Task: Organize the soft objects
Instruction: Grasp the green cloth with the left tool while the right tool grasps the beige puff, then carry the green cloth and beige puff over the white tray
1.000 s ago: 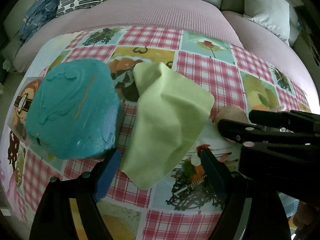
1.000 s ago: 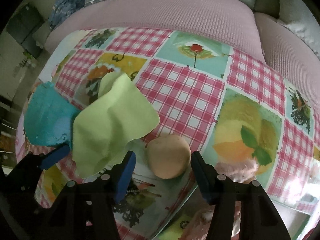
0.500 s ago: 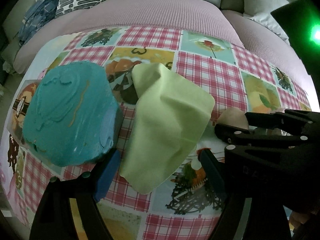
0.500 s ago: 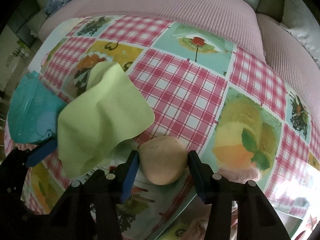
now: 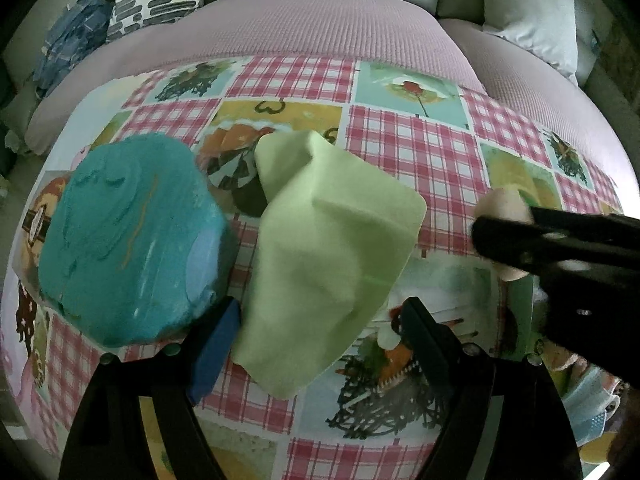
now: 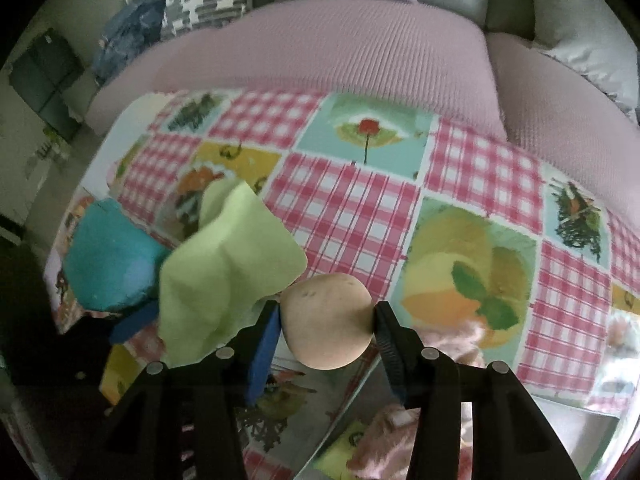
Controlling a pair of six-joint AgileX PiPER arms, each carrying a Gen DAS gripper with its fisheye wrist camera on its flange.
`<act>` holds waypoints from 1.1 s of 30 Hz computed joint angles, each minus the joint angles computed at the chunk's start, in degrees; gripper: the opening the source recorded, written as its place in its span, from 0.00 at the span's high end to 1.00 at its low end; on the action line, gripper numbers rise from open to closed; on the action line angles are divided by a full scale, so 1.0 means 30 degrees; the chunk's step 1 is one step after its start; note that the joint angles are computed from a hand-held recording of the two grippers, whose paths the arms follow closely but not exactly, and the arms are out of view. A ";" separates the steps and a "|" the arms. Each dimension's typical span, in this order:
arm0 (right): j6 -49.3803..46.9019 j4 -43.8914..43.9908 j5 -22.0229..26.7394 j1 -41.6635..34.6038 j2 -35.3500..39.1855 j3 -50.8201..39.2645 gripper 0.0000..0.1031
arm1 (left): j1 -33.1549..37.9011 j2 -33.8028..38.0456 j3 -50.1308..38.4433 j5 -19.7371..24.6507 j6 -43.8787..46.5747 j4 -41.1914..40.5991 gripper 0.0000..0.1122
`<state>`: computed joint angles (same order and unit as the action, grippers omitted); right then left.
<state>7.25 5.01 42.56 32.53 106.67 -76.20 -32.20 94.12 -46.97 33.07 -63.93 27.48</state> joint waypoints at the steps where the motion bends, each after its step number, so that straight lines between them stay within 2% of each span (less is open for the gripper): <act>1: -0.0047 0.0035 -0.0098 -0.0092 -0.0487 0.0345 0.51 | -0.0116 0.0120 -0.0113 0.0123 -0.0308 0.0300 0.26; 2: 0.0060 -0.0026 -0.0150 -0.0112 -0.0864 0.0592 0.51 | -0.0098 0.0217 -0.0195 0.0131 -0.0303 0.0421 0.26; 5: 0.0071 -0.0100 -0.0404 -0.0211 -0.1789 0.1277 0.51 | -0.0275 0.0703 -0.0592 0.0593 -0.0843 0.1147 0.36; 12: 0.0030 0.0065 -0.1360 -0.0296 -0.3262 0.2666 0.51 | -0.0970 0.1670 -0.1282 0.1246 -0.2052 0.2685 0.38; 14: 0.0031 0.0095 -0.1372 -0.0312 -0.3515 0.2846 0.51 | -0.1067 0.1734 -0.1225 0.1110 -0.2509 0.3167 0.44; 17: -0.0057 0.0139 -0.1316 -0.0323 -0.3737 0.3017 0.51 | -0.0971 0.1571 -0.0950 0.0507 -0.2641 0.3235 0.56; 19: -0.0002 0.0106 -0.1306 -0.0313 -0.3857 0.3145 0.51 | -0.0950 0.1479 -0.0769 0.0255 -0.2906 0.3417 0.69; 20: 0.0010 0.0148 -0.1341 -0.0311 -0.3898 0.3231 0.51 | -0.0878 0.1427 -0.0706 0.0100 -0.2879 0.3367 0.71; 22: 0.0051 0.0250 -0.1488 -0.0341 -0.4018 0.3520 0.51 | -0.0664 0.1245 -0.0486 -0.0312 -0.2832 0.3142 0.88; 23: 0.0067 0.0291 -0.1560 -0.0364 -0.4108 0.3693 0.51 | -0.0615 0.1179 -0.0387 -0.0270 -0.3064 0.3254 0.91; 33: 0.2392 -0.0587 -0.2377 0.0057 -0.5618 0.5715 0.51 | 0.0648 -0.0351 0.1084 -0.2377 -0.1109 0.1003 0.94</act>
<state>14.42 3.25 35.43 32.70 89.81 -59.06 -30.25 93.07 -43.72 25.93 -67.26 30.49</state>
